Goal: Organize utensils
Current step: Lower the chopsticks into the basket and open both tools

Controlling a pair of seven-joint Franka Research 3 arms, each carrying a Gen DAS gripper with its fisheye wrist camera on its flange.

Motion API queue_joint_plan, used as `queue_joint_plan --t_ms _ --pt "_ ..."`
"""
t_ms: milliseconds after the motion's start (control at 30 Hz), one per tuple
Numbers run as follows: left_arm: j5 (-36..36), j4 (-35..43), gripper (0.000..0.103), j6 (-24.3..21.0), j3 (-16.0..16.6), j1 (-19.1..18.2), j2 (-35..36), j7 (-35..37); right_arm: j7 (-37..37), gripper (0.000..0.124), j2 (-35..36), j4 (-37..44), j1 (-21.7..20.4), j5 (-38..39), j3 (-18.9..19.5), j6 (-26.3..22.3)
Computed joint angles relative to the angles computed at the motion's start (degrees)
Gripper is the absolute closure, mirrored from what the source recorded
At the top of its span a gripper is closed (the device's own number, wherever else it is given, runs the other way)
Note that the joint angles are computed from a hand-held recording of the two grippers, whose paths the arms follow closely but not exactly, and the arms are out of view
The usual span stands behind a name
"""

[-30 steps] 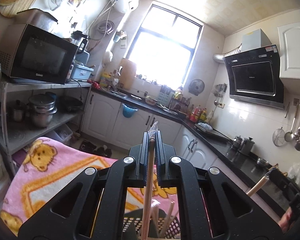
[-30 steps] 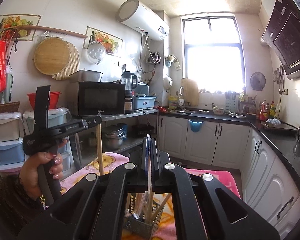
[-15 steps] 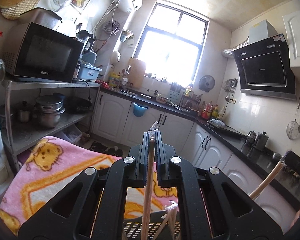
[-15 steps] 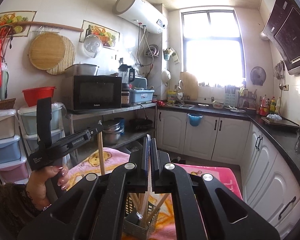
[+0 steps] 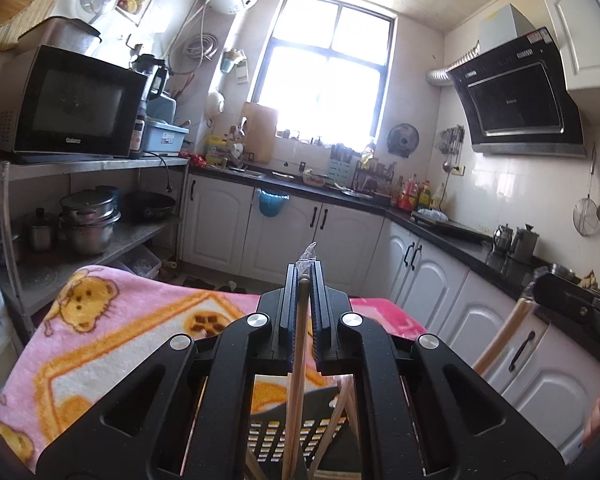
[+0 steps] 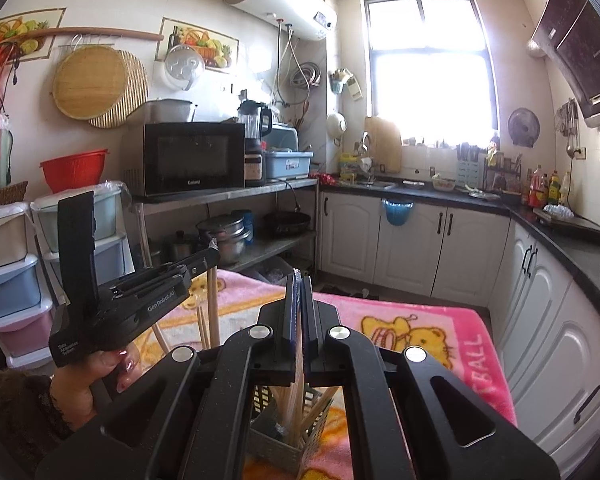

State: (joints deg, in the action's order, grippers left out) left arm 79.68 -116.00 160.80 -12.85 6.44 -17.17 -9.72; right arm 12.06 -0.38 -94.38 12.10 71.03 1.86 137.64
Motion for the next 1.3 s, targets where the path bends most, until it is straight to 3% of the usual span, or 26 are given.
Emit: queue_joint_plan --t_ms 233,533,667,800,1133,1300 --pt "-0.27 -1.66 0.099 1.06 0.06 -0.54 0.07 0.35 2.28 0.122 1.12 -0.6 0.33 -2.37 0.63 0.83" --pt "-6.44 -4.38 0.099 3.18 0.41 -0.75 -1.05 5.59 4.48 0.121 1.32 -1.87 0.2 -4.11 0.79 1.21" --pt "-11.47 -5.79 0.097 3.55 0.32 -1.02 -1.91 10.32 5.45 0.109 1.07 -2.34 -0.02 -4.55 0.63 0.98" --pt "-15.78 -7.03 0.095 3.81 -0.23 -0.76 -2.78 14.07 6.04 0.104 0.63 -2.88 -0.2 -4.81 0.41 0.8" --pt "-24.85 -10.37 0.076 3.21 -1.43 -0.28 -5.89 21.5 4.76 0.088 -1.93 -5.97 -0.17 -3.99 -0.56 1.45" --pt "-30.42 -12.38 0.061 3.09 -1.06 -0.96 -8.06 25.41 4.19 0.082 -3.4 -7.91 -0.07 -3.9 -1.26 1.56"
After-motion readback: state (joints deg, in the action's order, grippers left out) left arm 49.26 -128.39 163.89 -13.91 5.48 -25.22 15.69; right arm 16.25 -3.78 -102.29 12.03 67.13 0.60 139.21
